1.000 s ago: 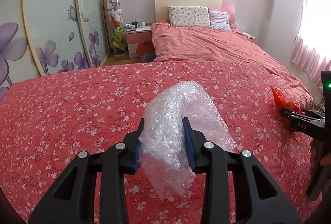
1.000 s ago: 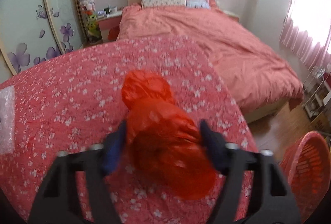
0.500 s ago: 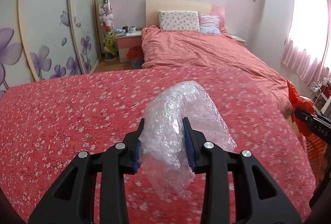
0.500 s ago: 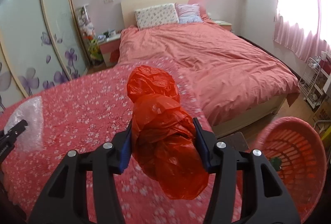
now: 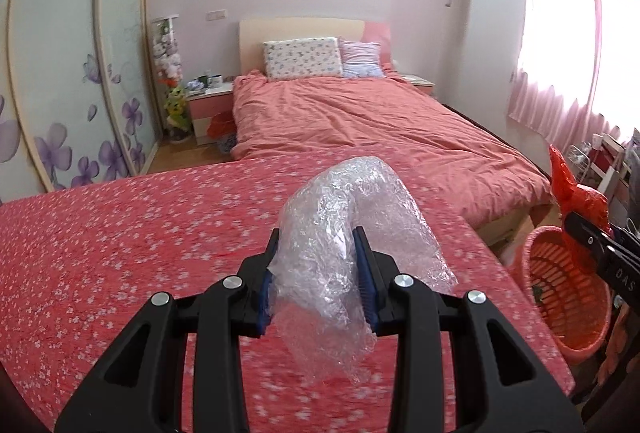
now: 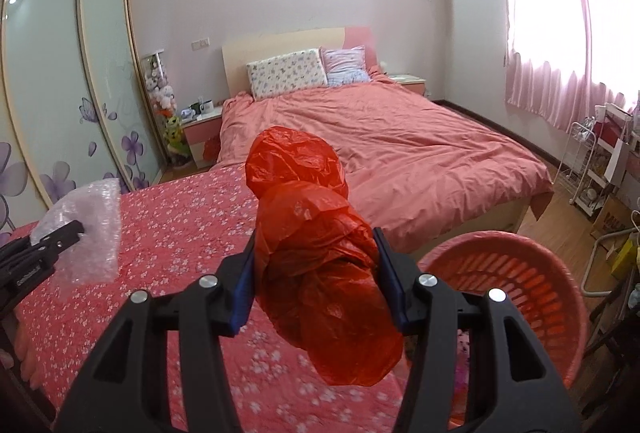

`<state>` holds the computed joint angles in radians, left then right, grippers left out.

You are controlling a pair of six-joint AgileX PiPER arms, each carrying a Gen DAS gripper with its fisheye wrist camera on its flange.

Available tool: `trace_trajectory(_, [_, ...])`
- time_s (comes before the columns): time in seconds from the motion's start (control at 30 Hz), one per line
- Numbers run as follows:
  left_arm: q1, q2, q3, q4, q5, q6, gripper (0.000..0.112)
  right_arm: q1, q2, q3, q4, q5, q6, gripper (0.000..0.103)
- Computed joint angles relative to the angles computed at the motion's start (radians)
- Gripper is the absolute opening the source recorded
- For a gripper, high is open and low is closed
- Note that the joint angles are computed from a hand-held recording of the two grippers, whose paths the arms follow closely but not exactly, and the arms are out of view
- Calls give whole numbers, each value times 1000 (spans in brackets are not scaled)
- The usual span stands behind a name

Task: Collect trash
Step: 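Carry the bubble-wrap and red bags with both tools over the basket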

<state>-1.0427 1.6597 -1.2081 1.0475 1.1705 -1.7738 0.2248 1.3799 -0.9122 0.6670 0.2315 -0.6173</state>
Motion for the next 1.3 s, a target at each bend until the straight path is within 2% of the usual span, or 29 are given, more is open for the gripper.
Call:
trace_trajectory(0.3, [-19, 141, -178, -18, -63, 76, 35, -213, -65, 69, 299, 99, -339, 52])
trace_trajectory(0.97, [-17, 488, -646, -156, -194, 332, 35, -597, 39, 69, 579, 236, -711, 52])
trace_trajectory(1.3, [-19, 662, -922, -251, -186, 466, 35, -707, 98, 75, 691, 252, -868, 52])
